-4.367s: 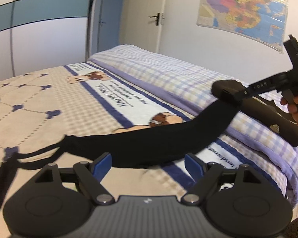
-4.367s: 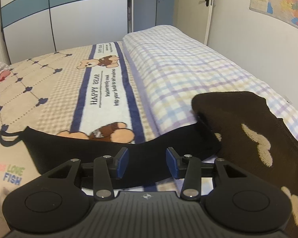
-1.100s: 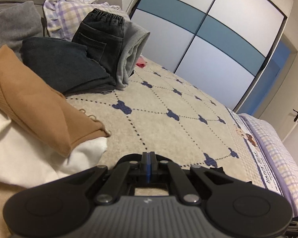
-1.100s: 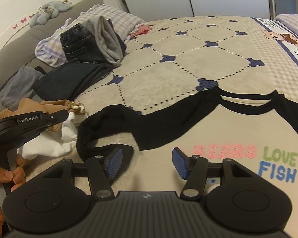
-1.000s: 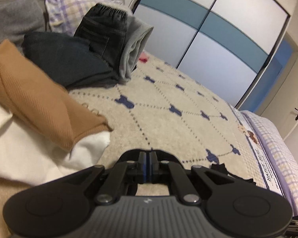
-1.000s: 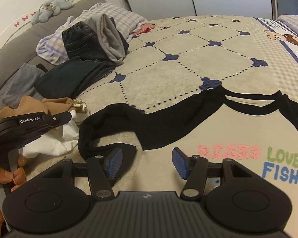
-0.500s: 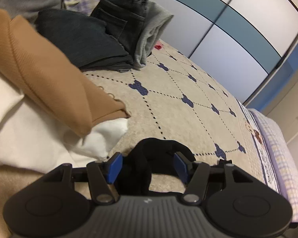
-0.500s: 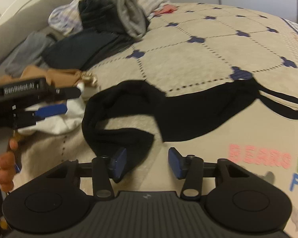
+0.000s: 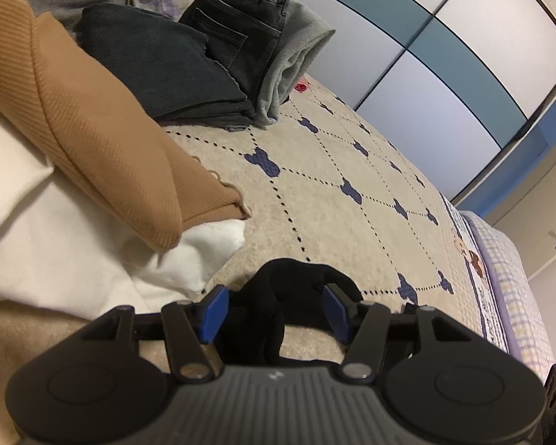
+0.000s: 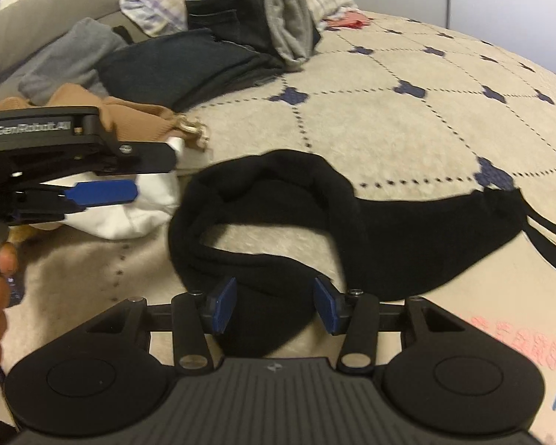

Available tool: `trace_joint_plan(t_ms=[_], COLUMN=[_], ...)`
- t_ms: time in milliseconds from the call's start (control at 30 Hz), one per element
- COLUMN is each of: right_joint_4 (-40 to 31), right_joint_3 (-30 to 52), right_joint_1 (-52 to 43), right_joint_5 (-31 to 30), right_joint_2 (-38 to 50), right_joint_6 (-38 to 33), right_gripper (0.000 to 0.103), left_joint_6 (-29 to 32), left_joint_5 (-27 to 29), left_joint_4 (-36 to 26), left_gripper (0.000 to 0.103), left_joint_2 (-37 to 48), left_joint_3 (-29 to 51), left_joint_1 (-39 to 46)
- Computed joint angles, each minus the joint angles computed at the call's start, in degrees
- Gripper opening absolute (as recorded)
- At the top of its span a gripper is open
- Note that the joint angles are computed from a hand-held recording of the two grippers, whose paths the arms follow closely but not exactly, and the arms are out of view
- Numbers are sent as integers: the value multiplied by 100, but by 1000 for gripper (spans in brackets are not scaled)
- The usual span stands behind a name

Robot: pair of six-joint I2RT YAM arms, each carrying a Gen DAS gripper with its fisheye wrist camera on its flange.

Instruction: Fold clothes

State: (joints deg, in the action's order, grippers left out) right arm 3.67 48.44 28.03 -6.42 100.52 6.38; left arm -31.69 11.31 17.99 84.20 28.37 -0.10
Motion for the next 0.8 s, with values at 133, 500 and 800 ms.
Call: trace_joint_plan(t_ms=[133,500,800], right_joint_4=[-103,95,-51], right_joint_3=[135,179,168], right_joint_1=[116,405,83], right_joint_5=[-89,248,-110], right_joint_2=[147,591,227], right_joint_6=[-237,-494,-97], right_gripper=[50,40,5], left_joint_6=[-31,-65,-14], left_joint_5=[44,175,244], left_joint_4=[-14,-42,7], left_gripper=[58,58,58], left_joint_2=[-46,-113,-197], left_joint_3=[-7,-19,-77], left_joint_1=[44,157,168])
